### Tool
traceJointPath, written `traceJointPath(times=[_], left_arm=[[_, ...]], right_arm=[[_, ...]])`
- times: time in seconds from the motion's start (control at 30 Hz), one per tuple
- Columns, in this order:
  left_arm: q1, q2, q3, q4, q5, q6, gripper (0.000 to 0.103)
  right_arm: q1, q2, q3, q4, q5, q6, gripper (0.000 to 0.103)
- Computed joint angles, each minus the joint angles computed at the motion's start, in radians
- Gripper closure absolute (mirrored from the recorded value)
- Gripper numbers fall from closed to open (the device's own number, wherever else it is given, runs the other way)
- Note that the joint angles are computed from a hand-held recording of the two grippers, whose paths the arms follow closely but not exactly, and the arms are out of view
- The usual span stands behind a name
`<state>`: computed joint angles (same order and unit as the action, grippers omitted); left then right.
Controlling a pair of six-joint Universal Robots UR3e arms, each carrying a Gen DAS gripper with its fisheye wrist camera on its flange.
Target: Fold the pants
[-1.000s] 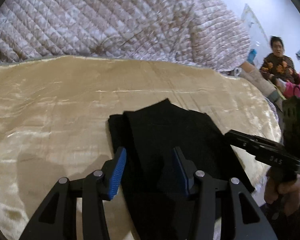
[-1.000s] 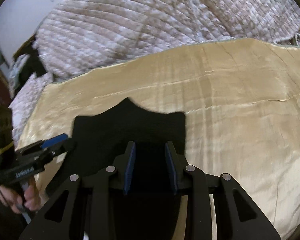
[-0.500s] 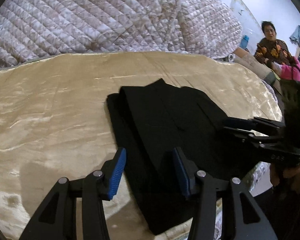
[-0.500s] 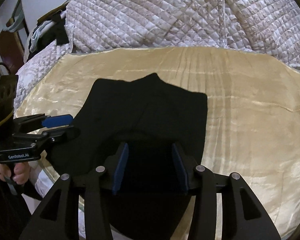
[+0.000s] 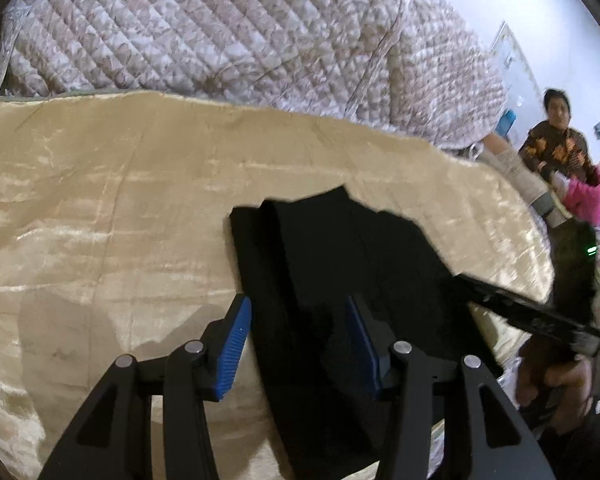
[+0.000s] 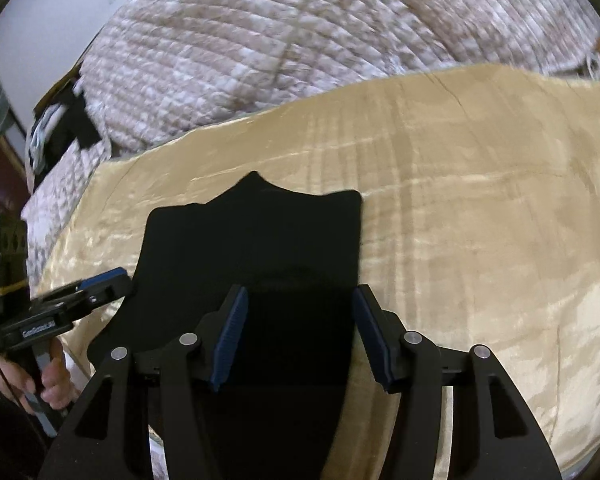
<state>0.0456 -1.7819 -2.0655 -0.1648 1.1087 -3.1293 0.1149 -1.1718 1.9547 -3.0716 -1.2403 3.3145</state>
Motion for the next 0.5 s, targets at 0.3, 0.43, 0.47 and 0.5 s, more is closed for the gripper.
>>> traceJointPath(times=[0.3, 0.43, 0.47, 0.5], left_arm=[[-0.017, -0.073, 0.042, -0.026, 0.014, -0.007, 0.043], [-0.022, -0.069, 0.038, -0.029, 0.013, -0.004, 0.04], [-0.021, -0.068, 0.035, -0.025, 0.011, -0.006, 0.04], [-0.019, -0.067, 0.032, -0.023, 0.008, -0.007, 0.04]], right_arm=[[-0.011, 0.027, -0.022, 0.015, 0.023, 0.019, 0.048], [-0.007, 0.032, -0.028, 0.019, 0.018, 0.018, 0.048], [-0.006, 0.033, -0.03, 0.02, 0.018, 0.017, 0.048], [-0.007, 0.035, -0.029, 0.018, 0.019, 0.015, 0.048]])
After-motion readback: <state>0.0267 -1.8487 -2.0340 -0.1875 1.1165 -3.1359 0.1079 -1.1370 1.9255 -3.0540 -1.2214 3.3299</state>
